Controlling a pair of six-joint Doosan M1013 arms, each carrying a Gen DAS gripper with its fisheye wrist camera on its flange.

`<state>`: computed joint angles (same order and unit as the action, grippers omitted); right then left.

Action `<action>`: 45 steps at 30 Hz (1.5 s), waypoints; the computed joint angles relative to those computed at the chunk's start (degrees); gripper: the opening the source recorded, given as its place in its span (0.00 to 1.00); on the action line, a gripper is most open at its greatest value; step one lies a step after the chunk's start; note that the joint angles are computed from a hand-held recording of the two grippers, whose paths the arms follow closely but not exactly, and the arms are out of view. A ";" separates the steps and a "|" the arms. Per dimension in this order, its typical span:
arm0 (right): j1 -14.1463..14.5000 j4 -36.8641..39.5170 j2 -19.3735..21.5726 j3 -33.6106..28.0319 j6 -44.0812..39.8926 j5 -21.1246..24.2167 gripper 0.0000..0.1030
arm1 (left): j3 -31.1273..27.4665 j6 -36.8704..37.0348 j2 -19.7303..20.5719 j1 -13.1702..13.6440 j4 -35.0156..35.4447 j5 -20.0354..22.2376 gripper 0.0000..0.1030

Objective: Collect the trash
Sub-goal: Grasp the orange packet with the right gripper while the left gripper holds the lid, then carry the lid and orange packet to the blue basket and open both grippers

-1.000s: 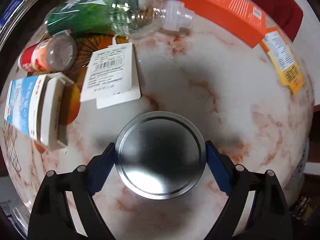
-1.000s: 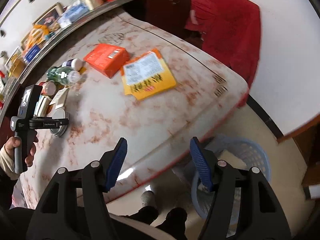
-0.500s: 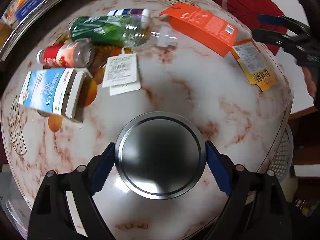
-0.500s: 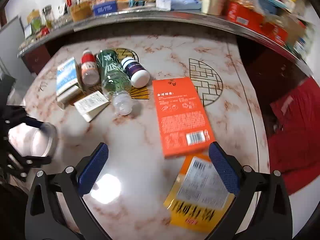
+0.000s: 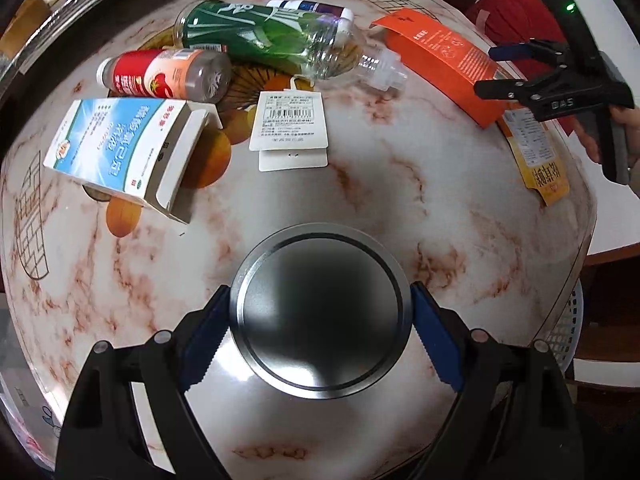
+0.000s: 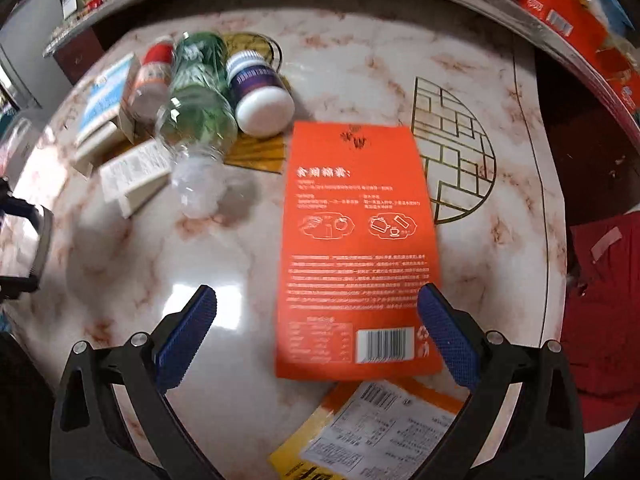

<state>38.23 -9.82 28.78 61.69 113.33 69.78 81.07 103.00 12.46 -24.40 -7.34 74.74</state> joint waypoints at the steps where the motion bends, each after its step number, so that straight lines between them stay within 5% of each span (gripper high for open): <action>1: -0.12 -0.02 0.25 -0.09 -0.29 0.38 0.95 | -0.02 -0.12 0.05 0.00 0.05 0.11 0.81; 9: -1.11 -1.55 0.74 -0.93 0.73 -0.45 0.94 | -0.57 0.17 0.49 -0.27 0.44 0.35 0.81; 17: -1.57 -2.15 3.47 -4.81 -4.53 6.29 0.94 | -1.03 0.88 0.58 -0.10 -1.30 1.11 0.81; 26: -1.87 -1.11 4.41 -4.92 -0.22 7.84 0.85 | -0.85 0.92 0.49 -0.10 -0.95 1.12 0.81; 37: 3.72 -8.61 -2.61 0.44 15.44 4.43 0.85 | -1.98 4.38 -0.52 -2.48 -1.45 -0.24 0.81; 45: 12.08 -11.40 -13.82 14.73 39.09 5.38 0.85 | -0.38 10.20 -2.87 -6.80 -2.26 -0.77 0.81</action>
